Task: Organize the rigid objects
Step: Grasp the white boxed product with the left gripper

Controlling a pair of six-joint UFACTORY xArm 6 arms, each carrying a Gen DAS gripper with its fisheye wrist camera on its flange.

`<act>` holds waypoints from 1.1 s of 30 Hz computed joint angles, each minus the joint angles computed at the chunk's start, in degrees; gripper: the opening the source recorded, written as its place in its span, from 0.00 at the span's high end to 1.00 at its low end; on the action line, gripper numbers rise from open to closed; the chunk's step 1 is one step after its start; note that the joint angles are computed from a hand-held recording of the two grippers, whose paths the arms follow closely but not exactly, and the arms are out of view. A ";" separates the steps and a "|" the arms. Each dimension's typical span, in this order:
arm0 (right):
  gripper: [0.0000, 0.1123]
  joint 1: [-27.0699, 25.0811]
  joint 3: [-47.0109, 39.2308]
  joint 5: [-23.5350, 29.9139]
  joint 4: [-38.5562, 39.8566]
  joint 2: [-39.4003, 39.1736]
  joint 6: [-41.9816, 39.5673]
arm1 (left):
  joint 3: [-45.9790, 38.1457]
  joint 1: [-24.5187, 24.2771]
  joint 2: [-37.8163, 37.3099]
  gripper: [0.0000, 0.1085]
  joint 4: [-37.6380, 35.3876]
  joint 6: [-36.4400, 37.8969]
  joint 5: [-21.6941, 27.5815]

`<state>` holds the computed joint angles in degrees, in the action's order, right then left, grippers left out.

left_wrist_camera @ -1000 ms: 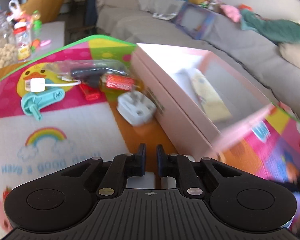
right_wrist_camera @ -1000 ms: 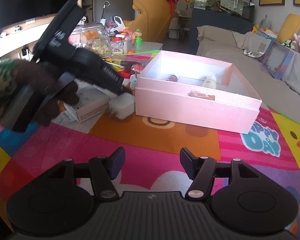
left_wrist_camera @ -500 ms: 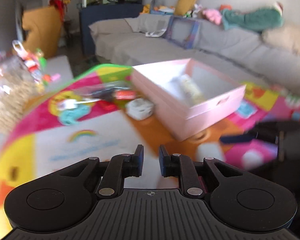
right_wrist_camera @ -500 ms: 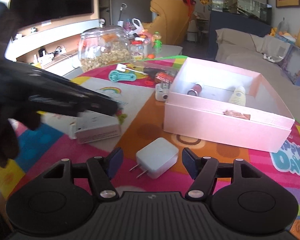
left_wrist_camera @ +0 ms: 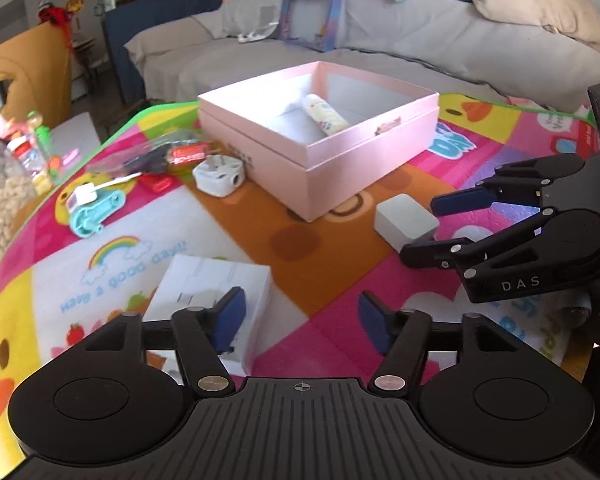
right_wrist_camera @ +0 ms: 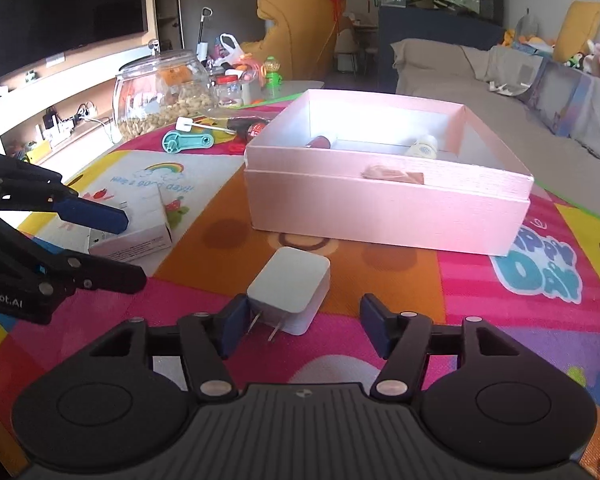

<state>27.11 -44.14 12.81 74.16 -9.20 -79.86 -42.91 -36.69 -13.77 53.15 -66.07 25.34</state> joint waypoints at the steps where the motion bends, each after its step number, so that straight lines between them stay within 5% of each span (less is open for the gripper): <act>1: 0.44 0.15 0.06 -0.18 0.39 -0.03 -0.60 | 0.15 0.15 -0.17 0.38 -0.09 0.15 -0.19; 8: 0.40 0.62 0.24 -0.48 0.67 -0.18 -1.40 | 0.44 0.85 -3.97 0.44 7.78 -6.84 9.98; 14: 0.37 0.78 0.31 -0.51 1.04 -0.18 -2.05 | 7.34 13.30 -7.38 0.45 -10.10 -4.04 -7.52; 18: 0.35 0.95 0.54 -0.48 0.79 -0.35 -2.05 | 9.79 13.59 -6.59 0.44 -19.92 3.25 -13.56; 28: 0.34 0.99 0.63 -0.52 0.93 -0.42 -2.21 | 2.73 3.70 -2.94 0.41 1.40 -5.01 -1.99; 33: 0.30 0.87 0.61 0.13 0.31 -0.41 -1.87 | 3.05 4.72 -1.74 0.40 0.08 -2.58 -7.51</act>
